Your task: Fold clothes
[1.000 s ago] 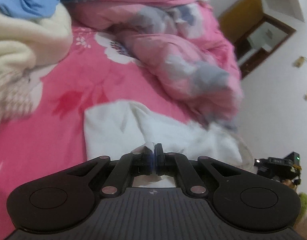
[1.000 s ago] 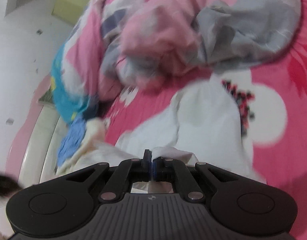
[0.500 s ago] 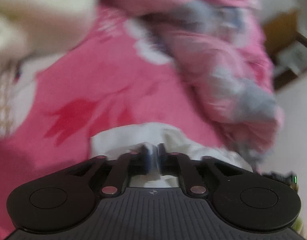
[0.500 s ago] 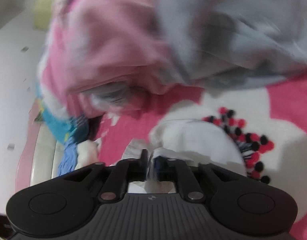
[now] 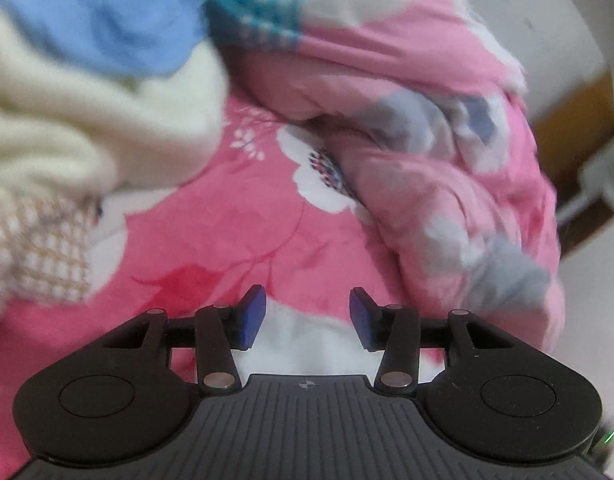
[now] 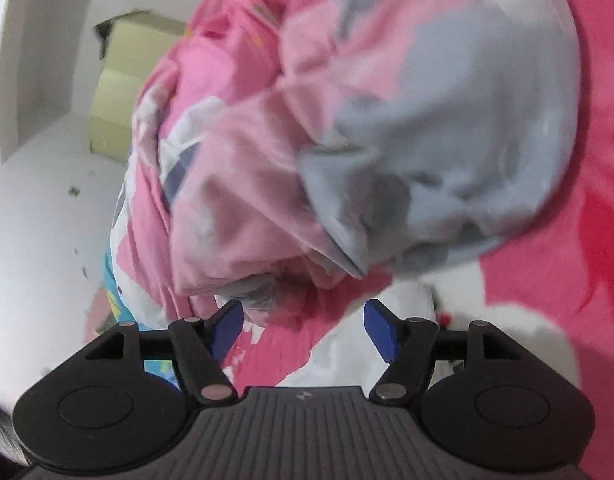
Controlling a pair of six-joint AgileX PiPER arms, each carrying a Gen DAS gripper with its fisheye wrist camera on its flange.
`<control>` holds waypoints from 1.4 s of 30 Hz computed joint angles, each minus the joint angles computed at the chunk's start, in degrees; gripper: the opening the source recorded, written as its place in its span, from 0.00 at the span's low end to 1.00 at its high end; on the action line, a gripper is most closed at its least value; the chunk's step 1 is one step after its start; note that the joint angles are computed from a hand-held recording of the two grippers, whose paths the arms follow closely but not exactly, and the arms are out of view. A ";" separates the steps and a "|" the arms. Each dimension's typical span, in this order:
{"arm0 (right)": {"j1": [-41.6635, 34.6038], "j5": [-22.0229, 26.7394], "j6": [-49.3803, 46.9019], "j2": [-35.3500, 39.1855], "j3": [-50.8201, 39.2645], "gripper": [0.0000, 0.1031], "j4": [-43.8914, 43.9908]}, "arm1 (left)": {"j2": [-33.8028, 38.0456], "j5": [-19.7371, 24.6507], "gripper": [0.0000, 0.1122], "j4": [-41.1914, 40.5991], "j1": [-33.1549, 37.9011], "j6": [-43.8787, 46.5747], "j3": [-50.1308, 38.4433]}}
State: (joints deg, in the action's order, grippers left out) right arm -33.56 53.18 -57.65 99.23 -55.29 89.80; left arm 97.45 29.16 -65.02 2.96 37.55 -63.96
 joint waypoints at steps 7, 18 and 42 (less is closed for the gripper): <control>12.28 -5.80 -0.15 -1.79 -7.77 0.36 -27.33 | -8.24 -0.74 0.41 17.83 -9.35 1.48 8.41; 17.27 -28.99 8.28 8.65 -12.50 0.29 -18.96 | -3.91 -7.33 0.41 18.82 -8.26 -3.25 12.23; -17.29 9.95 44.51 -35.66 26.44 0.51 -39.71 | -31.14 3.53 0.45 31.77 -6.06 -29.33 26.85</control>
